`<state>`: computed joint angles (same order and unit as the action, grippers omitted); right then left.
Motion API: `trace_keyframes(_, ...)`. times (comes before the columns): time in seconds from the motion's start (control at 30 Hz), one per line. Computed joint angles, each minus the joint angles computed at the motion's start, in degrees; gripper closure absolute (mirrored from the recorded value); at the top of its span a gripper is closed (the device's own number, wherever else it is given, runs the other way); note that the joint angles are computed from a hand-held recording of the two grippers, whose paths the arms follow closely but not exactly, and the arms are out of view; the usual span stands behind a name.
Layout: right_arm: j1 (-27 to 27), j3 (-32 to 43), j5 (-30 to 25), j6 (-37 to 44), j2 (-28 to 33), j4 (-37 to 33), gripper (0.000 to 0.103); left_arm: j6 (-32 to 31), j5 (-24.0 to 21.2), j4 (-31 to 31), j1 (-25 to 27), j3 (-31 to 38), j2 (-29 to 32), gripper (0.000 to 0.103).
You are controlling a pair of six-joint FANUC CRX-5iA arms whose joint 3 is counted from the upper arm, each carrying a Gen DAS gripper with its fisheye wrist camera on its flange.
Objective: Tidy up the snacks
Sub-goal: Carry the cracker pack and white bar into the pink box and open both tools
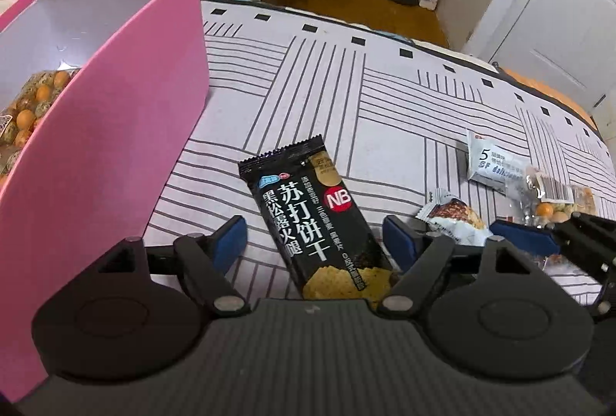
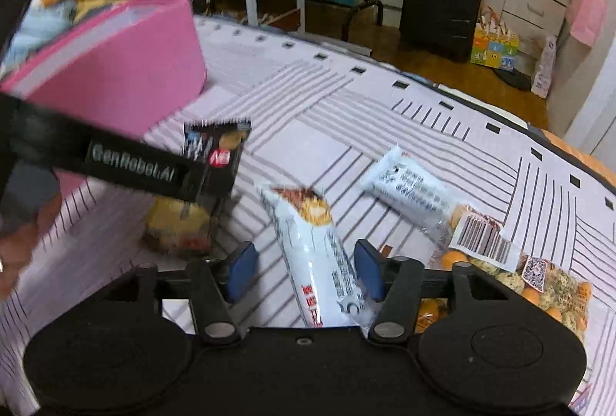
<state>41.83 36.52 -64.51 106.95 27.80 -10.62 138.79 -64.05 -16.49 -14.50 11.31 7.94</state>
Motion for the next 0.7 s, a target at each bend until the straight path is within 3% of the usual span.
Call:
trace_keyframes(0.13,0.2,-1.4,1.3,-0.7,-0.6,0.7,0.042,4.7,-5.0,-3.7,-2.0,2.9,2.0,0.016)
trace_keyframes(0.17,-0.1,-1.1,1.2,-1.6,-0.6,0.2,0.059,6.4,-4.4,-3.2,-1.8,2.3,1.7,0.016)
trace_keyframes(0.2,-0.2,-1.0,1.2,-2.9,-0.6,0.1,0.067,8.2,-3.7,-2.7,-1.6,1.4,1.2,0.016)
trace_keyframes(0.27,0.3,-1.7,1.8,-5.5,-1.0,1.8,0.071,9.1,-2.3,-3.0,-1.8,0.2,0.4,0.026)
trace_keyframes(0.33,1.0,-3.2,2.9,-9.4,-2.0,3.5,0.072,8.7,0.2,-2.0,-1.6,-1.6,-1.1,0.055)
trace_keyframes(0.4,1.8,-4.2,2.8,-12.7,-2.6,4.7,0.072,7.7,-0.9,-2.0,-2.0,-0.8,-1.0,0.055)
trace_keyframes(0.6,3.6,-8.7,5.0,-21.7,-6.0,6.3,0.072,5.0,-2.3,-2.3,-2.4,-1.3,-2.9,0.081)
trace_keyframes(0.7,4.2,-11.8,7.4,-26.1,-8.1,7.4,0.072,3.8,-3.1,-1.7,-2.1,-1.8,-3.6,0.081)
